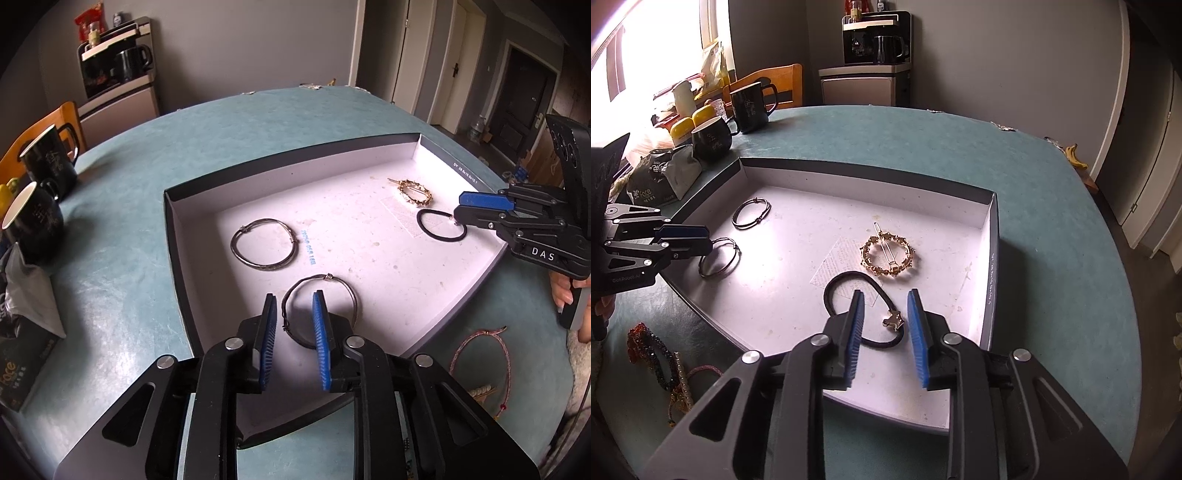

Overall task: Organize jewelry
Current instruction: 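Carry the hair tie and hoop into the box and open both tools, then withdraw both open tools from the box toward the remaining jewelry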

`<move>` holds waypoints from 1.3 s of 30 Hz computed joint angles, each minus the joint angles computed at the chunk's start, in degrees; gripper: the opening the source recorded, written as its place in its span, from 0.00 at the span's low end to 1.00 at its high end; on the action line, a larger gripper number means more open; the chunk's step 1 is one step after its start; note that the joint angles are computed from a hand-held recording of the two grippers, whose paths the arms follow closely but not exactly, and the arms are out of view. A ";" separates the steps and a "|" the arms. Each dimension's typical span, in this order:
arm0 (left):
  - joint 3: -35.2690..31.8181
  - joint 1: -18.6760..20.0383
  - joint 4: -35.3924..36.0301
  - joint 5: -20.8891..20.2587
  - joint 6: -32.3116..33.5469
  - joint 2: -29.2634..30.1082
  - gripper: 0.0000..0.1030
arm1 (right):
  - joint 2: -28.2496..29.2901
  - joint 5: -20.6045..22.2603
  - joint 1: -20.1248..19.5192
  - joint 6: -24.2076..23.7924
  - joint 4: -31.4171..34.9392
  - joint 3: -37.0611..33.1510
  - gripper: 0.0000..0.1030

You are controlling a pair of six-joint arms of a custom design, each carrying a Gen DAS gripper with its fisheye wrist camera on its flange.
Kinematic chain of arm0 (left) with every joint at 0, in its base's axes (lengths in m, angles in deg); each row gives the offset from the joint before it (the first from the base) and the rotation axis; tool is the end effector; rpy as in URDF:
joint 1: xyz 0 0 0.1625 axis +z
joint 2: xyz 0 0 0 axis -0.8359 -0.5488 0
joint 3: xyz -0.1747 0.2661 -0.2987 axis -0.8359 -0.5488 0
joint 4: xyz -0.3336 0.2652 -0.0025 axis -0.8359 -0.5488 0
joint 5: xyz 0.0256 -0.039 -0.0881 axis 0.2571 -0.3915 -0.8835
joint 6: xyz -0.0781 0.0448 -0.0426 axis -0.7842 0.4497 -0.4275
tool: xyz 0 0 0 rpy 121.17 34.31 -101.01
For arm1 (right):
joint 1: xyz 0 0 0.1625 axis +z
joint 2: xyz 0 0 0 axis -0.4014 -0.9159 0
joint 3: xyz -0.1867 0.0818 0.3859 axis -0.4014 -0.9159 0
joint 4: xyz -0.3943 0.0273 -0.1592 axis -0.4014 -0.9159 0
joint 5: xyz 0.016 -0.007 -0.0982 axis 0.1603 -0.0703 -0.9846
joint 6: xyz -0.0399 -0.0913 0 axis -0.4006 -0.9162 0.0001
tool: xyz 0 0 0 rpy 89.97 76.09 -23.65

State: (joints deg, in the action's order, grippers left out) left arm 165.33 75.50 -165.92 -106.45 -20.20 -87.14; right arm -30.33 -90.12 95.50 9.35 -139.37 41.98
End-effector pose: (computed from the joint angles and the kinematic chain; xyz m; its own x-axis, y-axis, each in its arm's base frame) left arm -0.3570 -0.3422 -0.0373 -0.7240 -0.0225 -0.6894 0.4105 0.7892 -0.4569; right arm -0.0133 -0.4671 0.3255 -0.4854 -0.7482 0.4523 -0.8618 0.4967 -0.1033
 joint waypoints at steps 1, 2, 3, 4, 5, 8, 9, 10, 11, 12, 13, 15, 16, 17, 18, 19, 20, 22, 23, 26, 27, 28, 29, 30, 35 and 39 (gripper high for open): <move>0.19 -0.30 -0.35 0.45 0.01 -0.08 0.33 | -0.29 0.83 -0.20 -0.07 0.37 -0.01 0.37; 0.40 -0.62 -0.81 0.96 0.09 -0.13 0.39 | -0.63 1.81 -0.44 -0.37 0.65 0.01 0.37; 0.61 -0.92 -1.34 1.48 0.21 -0.18 0.41 | -0.97 2.85 -0.68 -0.60 0.77 0.10 0.38; 0.79 -1.21 -1.70 2.03 0.18 -0.23 0.47 | -1.27 3.83 -0.90 -0.72 0.75 0.19 0.41; 0.90 -1.46 -1.86 2.64 0.04 -0.23 0.51 | -1.52 4.69 -1.06 -0.85 0.71 0.26 0.44; 1.18 -2.10 -1.83 4.36 -0.66 -0.32 0.65 | -2.01 6.98 -1.52 -1.30 -0.29 0.74 0.66; 1.13 -2.33 -1.37 4.87 -1.07 -0.34 0.68 | -2.01 7.46 -1.56 -1.31 -0.65 0.87 0.72; 1.01 -2.54 -0.54 5.47 -1.69 -0.38 0.73 | -2.06 7.98 -1.65 -1.28 -0.98 0.98 0.79; 0.92 -2.80 0.66 6.28 -2.65 -0.45 0.77 | -2.10 8.57 -1.75 -1.17 -1.35 1.07 0.81; 0.65 -3.06 2.40 7.15 -3.96 -0.55 0.78 | -2.11 9.14 -1.81 -0.98 -1.61 1.13 0.87; 0.31 -3.35 4.53 7.96 -5.53 -0.71 0.80 | -2.06 9.72 -1.89 -0.64 -1.91 1.17 0.92; -0.48 -3.94 9.61 9.49 -9.36 -1.22 0.84 | -2.05 11.08 -2.24 0.25 -1.84 0.92 0.94; -0.91 -4.28 12.44 10.17 -11.65 -1.52 0.87 | -1.96 11.56 -2.34 0.76 -1.95 0.78 0.94; -1.45 -4.60 15.54 10.62 -14.08 -1.88 0.88 | -1.91 11.94 -2.44 1.21 -2.35 0.75 0.94; -1.86 -4.96 18.06 10.85 -16.07 -2.26 0.88 | -1.90 12.28 -2.51 1.62 -3.07 0.84 0.94; -2.21 -5.42 20.36 11.05 -17.92 -2.67 0.89 | -1.94 12.71 -2.60 1.89 -3.78 0.94 0.94; -2.35 -5.95 22.11 11.14 -19.34 -3.10 0.89 | -2.08 12.98 -2.61 2.25 -4.31 1.01 0.94; -2.32 -7.26 24.49 11.21 -21.29 -3.90 0.90 | -2.77 12.68 -2.31 3.67 -5.27 1.29 0.95; -2.37 -7.90 25.55 11.12 -21.80 -4.17 0.91 | -3.35 12.52 -2.17 4.19 -5.44 1.47 0.95; -2.90 -9.87 29.91 10.24 -23.46 -4.67 0.91 | -5.66 11.96 -1.90 5.13 -4.22 1.87 0.95; -3.11 -10.50 31.43 9.88 -24.12 -4.69 0.92 | -6.49 11.96 -2.03 5.40 -3.41 1.92 0.95; -3.22 -11.07 32.47 9.51 -24.61 -4.67 0.92 | -7.18 11.98 -2.18 5.66 -2.59 1.89 0.95; -3.14 -11.61 32.93 9.05 -24.93 -4.71 0.92 | -7.86 11.95 -2.39 5.94 -1.91 1.93 0.95; -2.93 -12.07 32.90 8.68 -25.10 -4.73 0.92 | -8.57 11.94 -2.67 6.22 -1.39 2.07 0.95; -1.95 -14.21 32.59 6.60 -26.56 -4.52 0.93 | -12.25 12.74 -5.13 5.86 1.14 3.65 0.95; -0.94 -15.55 30.54 4.75 -26.05 -3.97 0.93 | -15.36 13.40 -7.79 2.52 1.52 6.09 0.95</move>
